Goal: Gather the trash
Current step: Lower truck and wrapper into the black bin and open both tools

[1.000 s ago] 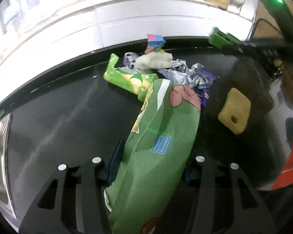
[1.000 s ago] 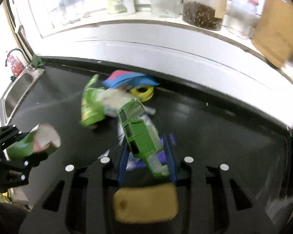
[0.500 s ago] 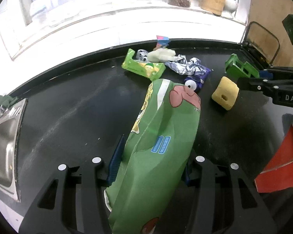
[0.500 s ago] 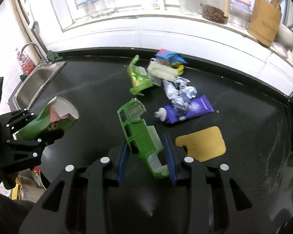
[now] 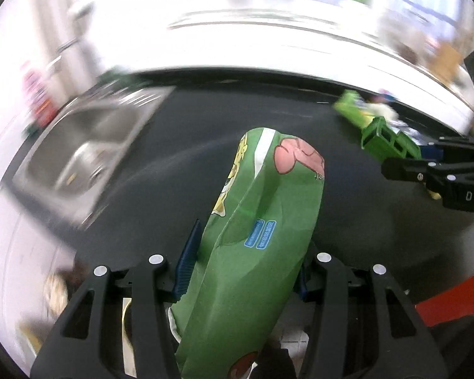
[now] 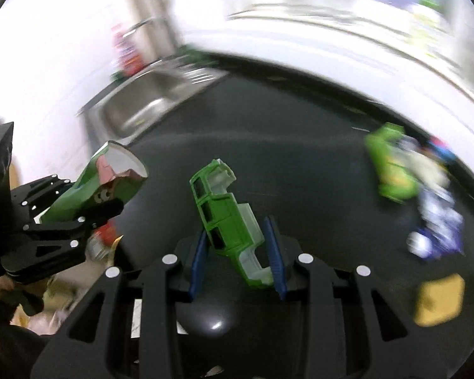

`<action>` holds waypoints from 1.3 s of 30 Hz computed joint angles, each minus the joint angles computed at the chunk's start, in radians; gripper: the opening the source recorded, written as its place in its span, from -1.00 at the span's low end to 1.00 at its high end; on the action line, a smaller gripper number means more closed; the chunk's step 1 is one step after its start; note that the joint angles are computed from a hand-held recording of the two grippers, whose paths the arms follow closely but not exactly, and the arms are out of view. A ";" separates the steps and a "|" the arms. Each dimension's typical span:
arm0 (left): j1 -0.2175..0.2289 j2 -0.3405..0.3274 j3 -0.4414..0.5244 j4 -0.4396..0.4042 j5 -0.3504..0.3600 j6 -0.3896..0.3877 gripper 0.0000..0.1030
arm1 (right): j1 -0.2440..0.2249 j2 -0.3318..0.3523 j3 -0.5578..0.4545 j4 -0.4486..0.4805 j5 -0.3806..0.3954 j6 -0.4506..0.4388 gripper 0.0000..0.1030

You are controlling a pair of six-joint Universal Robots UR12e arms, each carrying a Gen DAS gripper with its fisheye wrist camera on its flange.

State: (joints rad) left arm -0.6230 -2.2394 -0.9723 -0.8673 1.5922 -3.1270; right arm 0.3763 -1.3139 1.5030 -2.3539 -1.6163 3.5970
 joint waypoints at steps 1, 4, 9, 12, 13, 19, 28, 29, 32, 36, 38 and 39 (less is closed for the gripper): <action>0.011 0.030 -0.051 0.016 0.032 -0.032 -0.05 | 0.007 0.019 -0.023 0.002 0.021 -0.016 -0.32; 0.036 0.095 -0.161 0.028 0.102 -0.105 -0.05 | 0.033 0.107 -0.128 0.030 0.132 -0.097 -0.32; 0.082 0.201 -0.344 0.013 0.151 -0.274 -0.05 | 0.082 0.235 -0.291 0.131 0.275 -0.206 -0.32; 0.097 0.233 -0.412 -0.001 0.152 -0.340 -0.05 | 0.107 0.297 -0.374 0.200 0.326 -0.244 -0.32; 0.101 0.240 -0.430 0.000 0.148 -0.354 -0.05 | 0.113 0.313 -0.395 0.218 0.335 -0.252 -0.31; 0.136 0.246 -0.501 0.034 0.099 -0.404 -0.04 | 0.145 0.419 -0.538 0.338 0.351 -0.276 -0.31; 0.166 0.209 -0.510 0.061 0.055 -0.397 -0.04 | 0.168 0.529 -0.692 0.450 0.331 -0.269 -0.31; 0.167 0.209 -0.510 0.058 0.053 -0.394 -0.04 | 0.171 0.540 -0.709 0.456 0.327 -0.269 -0.31; 0.171 0.208 -0.515 0.065 0.054 -0.382 0.02 | 0.175 0.556 -0.735 0.466 0.320 -0.275 -0.31; 0.174 0.208 -0.523 0.079 0.064 -0.388 0.45 | 0.177 0.573 -0.763 0.486 0.310 -0.286 0.27; 0.176 0.208 -0.525 0.078 0.058 -0.388 0.45 | 0.177 0.578 -0.770 0.490 0.310 -0.285 0.29; 0.177 0.207 -0.524 0.076 0.060 -0.388 0.45 | 0.176 0.577 -0.771 0.495 0.307 -0.285 0.29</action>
